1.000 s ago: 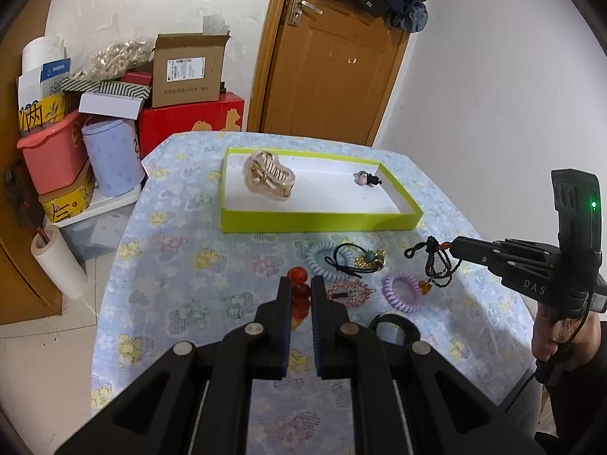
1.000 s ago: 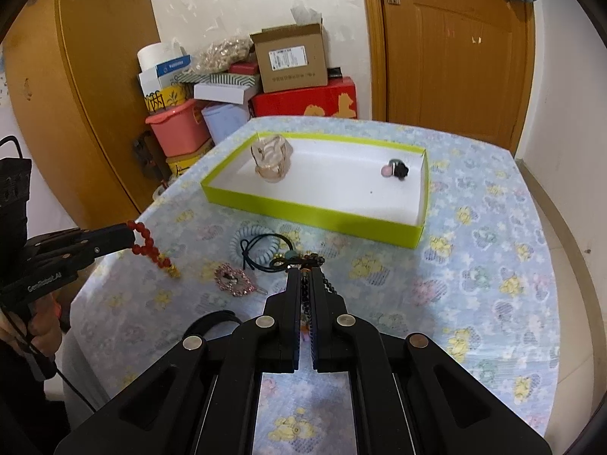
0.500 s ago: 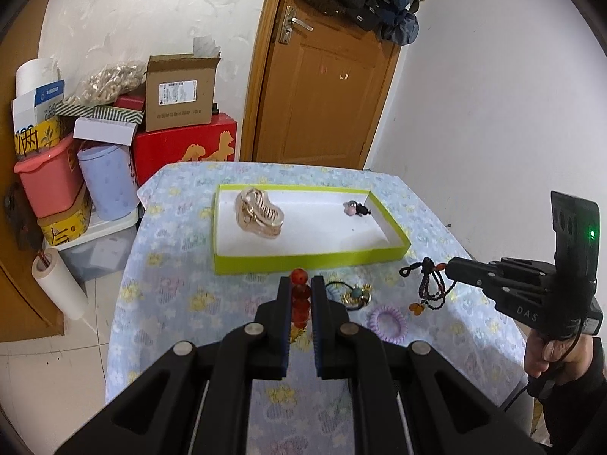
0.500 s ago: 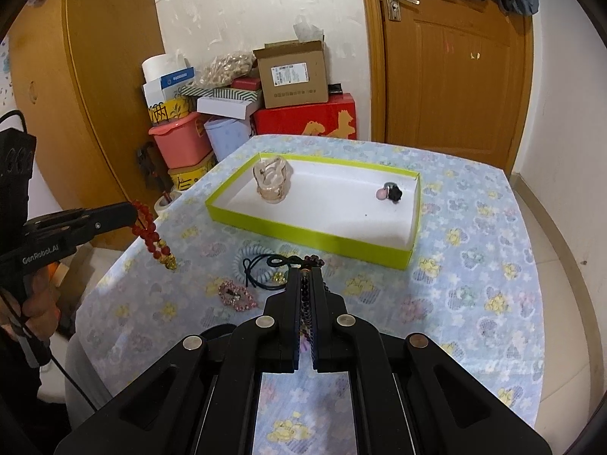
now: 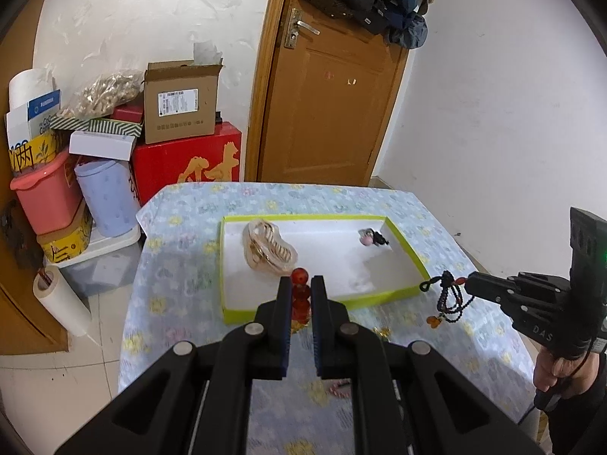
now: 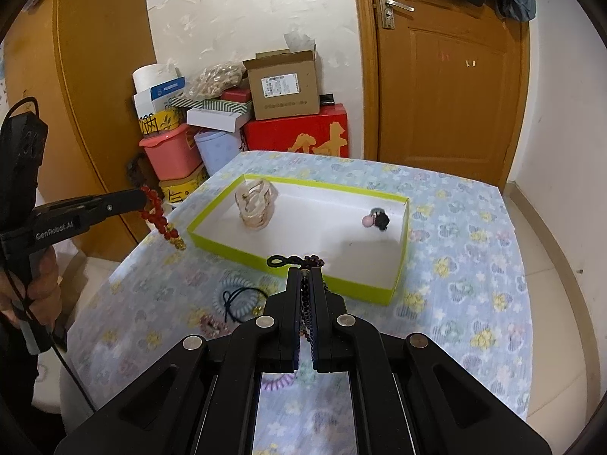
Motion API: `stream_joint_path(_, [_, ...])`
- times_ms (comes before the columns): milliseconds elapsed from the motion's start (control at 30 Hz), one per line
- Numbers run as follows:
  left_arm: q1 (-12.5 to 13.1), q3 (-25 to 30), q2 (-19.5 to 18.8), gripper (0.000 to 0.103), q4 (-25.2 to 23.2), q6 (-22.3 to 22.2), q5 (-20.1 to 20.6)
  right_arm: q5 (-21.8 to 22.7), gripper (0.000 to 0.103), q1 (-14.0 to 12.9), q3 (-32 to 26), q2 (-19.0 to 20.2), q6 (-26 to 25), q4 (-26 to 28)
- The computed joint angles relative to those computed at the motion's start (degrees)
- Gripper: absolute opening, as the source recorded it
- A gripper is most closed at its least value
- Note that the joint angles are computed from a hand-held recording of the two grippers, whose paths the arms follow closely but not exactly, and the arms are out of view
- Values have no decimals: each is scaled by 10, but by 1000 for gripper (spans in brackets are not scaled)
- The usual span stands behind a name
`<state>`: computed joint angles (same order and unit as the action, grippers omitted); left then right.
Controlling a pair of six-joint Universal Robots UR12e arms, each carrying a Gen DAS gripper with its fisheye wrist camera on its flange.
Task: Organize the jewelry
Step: 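Lift both bracelets and carry them over the lime-green box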
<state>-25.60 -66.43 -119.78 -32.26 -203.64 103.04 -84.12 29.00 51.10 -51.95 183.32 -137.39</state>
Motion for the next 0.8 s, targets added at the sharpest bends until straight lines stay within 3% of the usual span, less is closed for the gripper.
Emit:
stream_joint_path(433, [20,50,-36,10,-30,-1,-8,2,3,-11,-85,50,9,33])
stream_joint_path(800, [32,61,-52,10,-42,-8,-23,4,3,-21,-148,93,19,84])
